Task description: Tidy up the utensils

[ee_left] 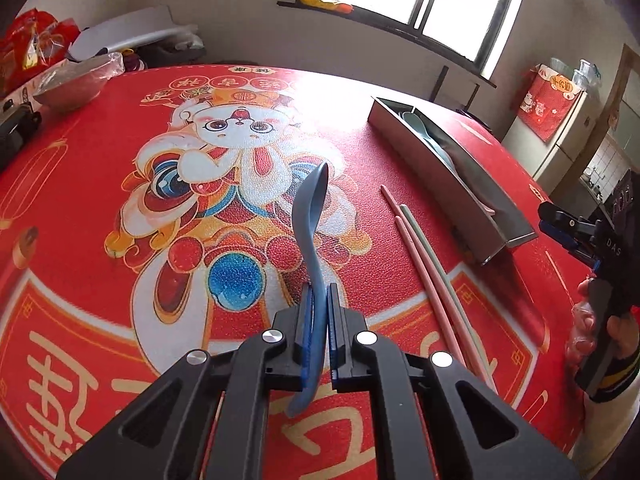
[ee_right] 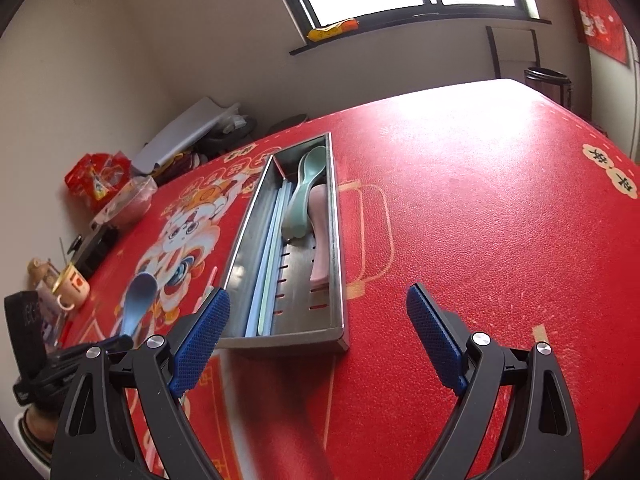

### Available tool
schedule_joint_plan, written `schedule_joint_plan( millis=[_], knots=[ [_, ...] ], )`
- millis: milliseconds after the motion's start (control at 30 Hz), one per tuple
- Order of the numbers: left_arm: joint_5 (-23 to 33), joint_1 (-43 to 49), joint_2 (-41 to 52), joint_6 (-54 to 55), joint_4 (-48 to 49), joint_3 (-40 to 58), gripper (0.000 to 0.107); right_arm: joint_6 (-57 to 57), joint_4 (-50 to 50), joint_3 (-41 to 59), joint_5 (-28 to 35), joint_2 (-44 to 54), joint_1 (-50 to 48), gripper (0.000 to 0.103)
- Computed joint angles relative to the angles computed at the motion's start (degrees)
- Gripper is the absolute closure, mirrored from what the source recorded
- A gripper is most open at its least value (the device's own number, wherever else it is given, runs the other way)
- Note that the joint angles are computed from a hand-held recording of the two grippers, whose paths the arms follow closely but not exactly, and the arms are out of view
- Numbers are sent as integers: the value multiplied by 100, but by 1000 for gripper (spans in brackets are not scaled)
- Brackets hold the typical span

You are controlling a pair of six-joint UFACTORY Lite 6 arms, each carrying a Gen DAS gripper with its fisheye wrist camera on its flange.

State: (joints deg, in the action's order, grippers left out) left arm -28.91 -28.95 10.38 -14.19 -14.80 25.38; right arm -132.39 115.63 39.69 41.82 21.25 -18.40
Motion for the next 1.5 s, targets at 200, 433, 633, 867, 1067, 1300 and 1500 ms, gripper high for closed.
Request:
schedule_joint_plan(
  millis=[200, 433, 633, 867, 1067, 1300, 1500],
  knots=[
    [98, 95, 286, -353, 540, 229, 100, -606, 169, -796, -353, -744, 487, 20],
    [-245, 593, 423, -1695, 2119, 131, 100, -787, 455, -1234, -805, -1049, 1374, 61],
    [-213, 501, 430, -1549, 1915, 151, 100, -1327, 1402, -1297, -1347, -1094, 2523, 75],
    [-203, 499, 432, -1519, 1910, 162, 100, -1974, 2588, -968, -1856, -782, 3307, 76],
    [-239, 517, 430, -1578, 1961, 144, 100, -2281, 3003, -840, -2019, -671, 3473, 76],
    [-237, 513, 423, -1510, 1909, 130, 100, -2011, 2550, -828, -2026, -586, 3090, 76],
    [-245, 503, 416, -1523, 1906, 120, 100, -1206, 1869, -772, -1878, -633, 3021, 76]
  ],
)
